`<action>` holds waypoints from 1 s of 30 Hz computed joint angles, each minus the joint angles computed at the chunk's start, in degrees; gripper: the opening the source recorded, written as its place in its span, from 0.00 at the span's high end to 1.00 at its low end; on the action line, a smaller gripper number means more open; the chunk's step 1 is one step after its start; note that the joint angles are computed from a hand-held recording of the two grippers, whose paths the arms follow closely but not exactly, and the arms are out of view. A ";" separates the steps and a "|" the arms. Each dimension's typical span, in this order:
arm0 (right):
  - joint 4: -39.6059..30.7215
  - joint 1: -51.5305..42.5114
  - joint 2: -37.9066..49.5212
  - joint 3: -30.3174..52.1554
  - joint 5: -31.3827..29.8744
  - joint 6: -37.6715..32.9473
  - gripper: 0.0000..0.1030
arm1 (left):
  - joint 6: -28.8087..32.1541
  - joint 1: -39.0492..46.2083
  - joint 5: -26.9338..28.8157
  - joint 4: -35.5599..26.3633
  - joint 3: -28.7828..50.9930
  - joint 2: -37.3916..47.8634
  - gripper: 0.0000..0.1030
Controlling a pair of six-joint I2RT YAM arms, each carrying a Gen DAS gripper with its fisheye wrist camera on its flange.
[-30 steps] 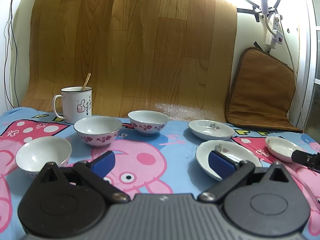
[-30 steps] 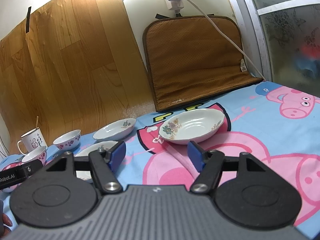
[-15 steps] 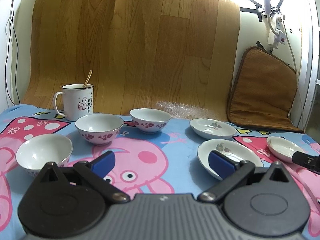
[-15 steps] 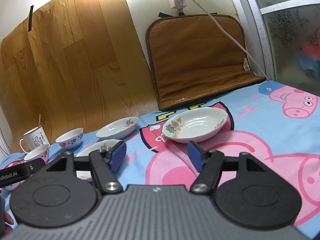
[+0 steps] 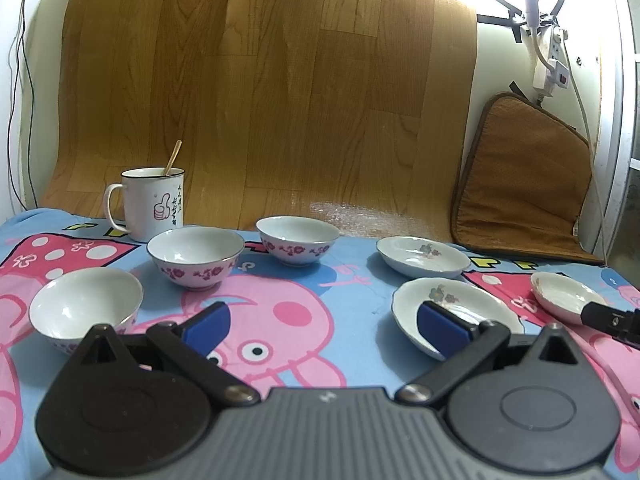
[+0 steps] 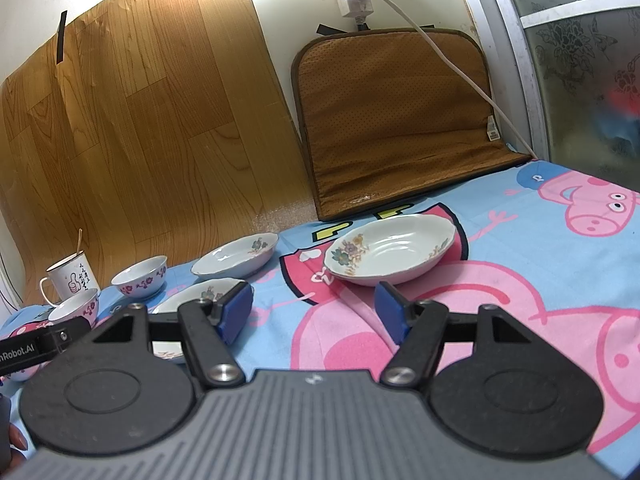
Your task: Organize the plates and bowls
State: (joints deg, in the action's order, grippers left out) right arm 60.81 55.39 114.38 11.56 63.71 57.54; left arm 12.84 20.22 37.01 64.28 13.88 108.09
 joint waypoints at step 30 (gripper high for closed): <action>1.07 -0.04 1.44 0.52 0.61 -0.76 0.32 | -0.50 0.88 1.26 -1.77 0.44 -0.56 0.00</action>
